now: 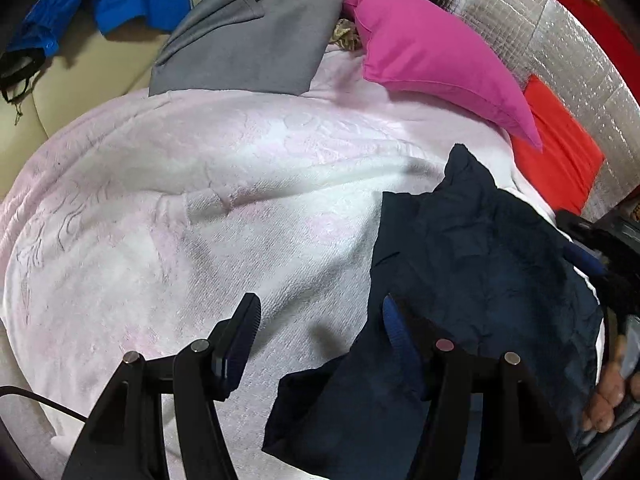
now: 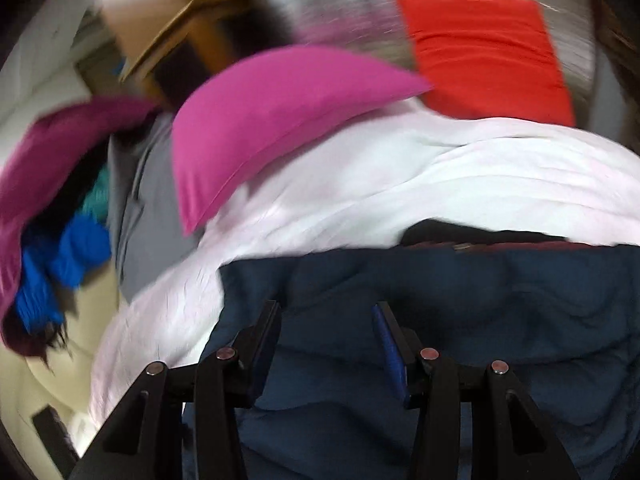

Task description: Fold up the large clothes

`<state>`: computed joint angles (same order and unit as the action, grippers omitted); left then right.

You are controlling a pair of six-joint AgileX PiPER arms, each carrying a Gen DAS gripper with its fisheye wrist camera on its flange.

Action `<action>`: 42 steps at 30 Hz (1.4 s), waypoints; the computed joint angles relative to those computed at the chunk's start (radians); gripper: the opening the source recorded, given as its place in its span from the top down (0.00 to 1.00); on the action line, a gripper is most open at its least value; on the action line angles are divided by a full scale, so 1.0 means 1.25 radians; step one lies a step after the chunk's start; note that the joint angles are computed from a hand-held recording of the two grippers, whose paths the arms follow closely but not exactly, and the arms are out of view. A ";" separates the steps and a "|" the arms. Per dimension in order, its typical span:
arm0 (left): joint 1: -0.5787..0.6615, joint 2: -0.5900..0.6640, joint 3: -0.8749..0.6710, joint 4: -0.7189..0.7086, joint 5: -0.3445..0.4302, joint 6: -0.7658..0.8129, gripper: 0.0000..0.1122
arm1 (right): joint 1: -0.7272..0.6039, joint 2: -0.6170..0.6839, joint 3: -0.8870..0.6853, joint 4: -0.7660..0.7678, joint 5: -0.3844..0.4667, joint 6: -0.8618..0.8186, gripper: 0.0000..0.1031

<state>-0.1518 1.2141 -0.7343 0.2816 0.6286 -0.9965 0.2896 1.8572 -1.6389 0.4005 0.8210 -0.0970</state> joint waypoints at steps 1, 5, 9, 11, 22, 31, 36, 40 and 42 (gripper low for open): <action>-0.003 0.004 -0.004 0.006 0.004 0.002 0.43 | 0.020 0.020 -0.014 -0.027 0.008 0.026 0.50; -0.020 0.014 -0.017 0.035 0.016 0.000 0.43 | 0.049 0.140 -0.086 -0.113 0.054 0.125 0.50; -0.040 0.016 -0.026 0.067 0.018 -0.016 0.43 | -0.022 0.075 0.016 0.052 -0.007 0.021 0.50; -0.063 0.007 -0.027 0.095 0.014 -0.052 0.43 | -0.096 -0.024 0.128 0.169 -0.080 -0.089 0.46; -0.193 0.089 -0.087 0.173 0.057 -0.122 0.38 | -0.425 -0.028 0.136 0.066 -0.015 -0.097 0.41; -0.184 0.088 -0.093 0.171 0.066 -0.103 0.33 | -0.597 -0.031 0.199 0.321 0.042 -0.310 0.43; -0.212 0.032 -0.071 0.215 0.085 -0.145 0.33 | -0.748 -0.158 0.333 0.420 0.150 -0.508 0.40; -0.213 0.002 -0.050 0.208 0.094 -0.144 0.33 | -0.912 -0.258 0.471 0.471 0.264 -0.648 0.40; -0.212 -0.011 -0.039 0.213 0.102 -0.151 0.33 | -0.968 -0.290 0.523 0.477 0.298 -0.700 0.40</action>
